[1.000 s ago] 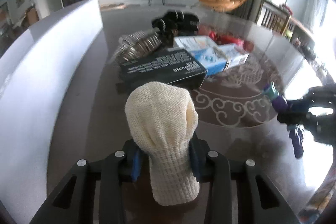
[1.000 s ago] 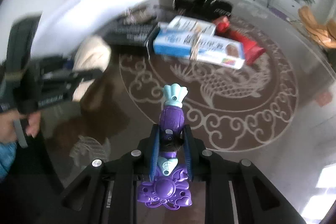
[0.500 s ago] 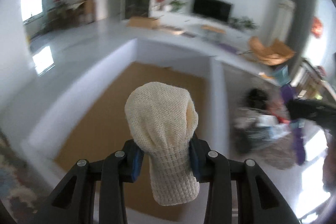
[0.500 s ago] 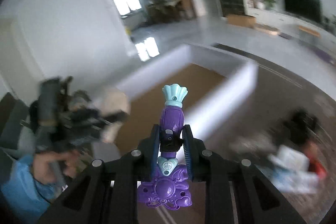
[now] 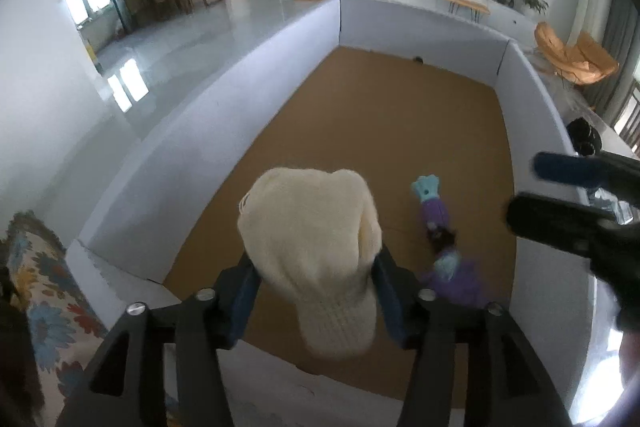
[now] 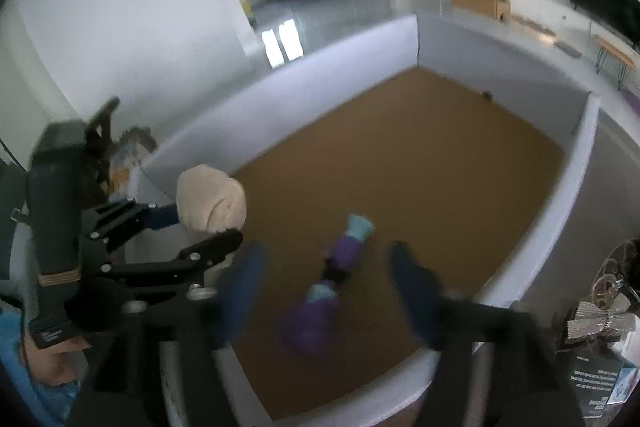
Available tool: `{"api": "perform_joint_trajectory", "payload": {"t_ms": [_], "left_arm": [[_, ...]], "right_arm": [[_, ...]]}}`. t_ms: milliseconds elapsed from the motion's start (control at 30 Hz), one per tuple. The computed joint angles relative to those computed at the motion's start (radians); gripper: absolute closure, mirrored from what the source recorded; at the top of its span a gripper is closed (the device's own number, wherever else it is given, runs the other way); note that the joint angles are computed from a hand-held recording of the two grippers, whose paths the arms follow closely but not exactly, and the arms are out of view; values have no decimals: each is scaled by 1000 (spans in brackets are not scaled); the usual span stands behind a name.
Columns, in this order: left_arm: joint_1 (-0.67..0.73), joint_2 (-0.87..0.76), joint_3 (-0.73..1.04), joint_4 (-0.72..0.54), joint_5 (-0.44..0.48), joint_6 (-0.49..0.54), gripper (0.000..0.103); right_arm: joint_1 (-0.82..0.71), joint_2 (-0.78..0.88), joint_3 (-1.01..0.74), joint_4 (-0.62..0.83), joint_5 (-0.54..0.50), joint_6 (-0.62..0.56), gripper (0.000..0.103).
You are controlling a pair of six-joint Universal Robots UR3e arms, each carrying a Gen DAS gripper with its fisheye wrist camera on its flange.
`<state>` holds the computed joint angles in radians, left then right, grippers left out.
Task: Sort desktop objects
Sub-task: 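Carry both held items into the cardboard-floored bin and open both tools, then bring both open tools back over the table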
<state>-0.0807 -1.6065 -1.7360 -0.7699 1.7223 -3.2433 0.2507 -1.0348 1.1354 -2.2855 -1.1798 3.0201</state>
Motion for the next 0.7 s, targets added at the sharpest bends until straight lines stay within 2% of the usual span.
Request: {"api": "perform_joint_trajectory", "payload": {"t_ms": [33,67,200,267,300,400,500,600,700], "left_arm": [[-16,11,-11,21,23,-13,34],[-30,36,-45,67,46,-14,32],[-152,61,-52,147,105,-19,27],[-239,31,-15,175,125,-32,16],[-279,18,5,181,131,-40,14],[-402,-41,81,190,87,-47,12],[-511,-161,198,169,25,-57,7],[-578,-357,393,65,-31,-112,4],[-633,-528,542,-22,-14,-184,5]], "right_arm": [[-6,-62,96,-70,8,11,28],[-33,-113,170,-128,34,11,26],[-172,-368,549,-365,81,-24,4],[-275,-538,751,-411,100,-80,2],[-339,-608,840,-414,113,-123,2],[-607,-819,1090,-321,176,-309,2],[-892,-1034,1259,-94,215,-528,2],[-1135,-1158,1358,59,180,-714,2],[-1335,-1266,1402,217,168,-870,2]]}}
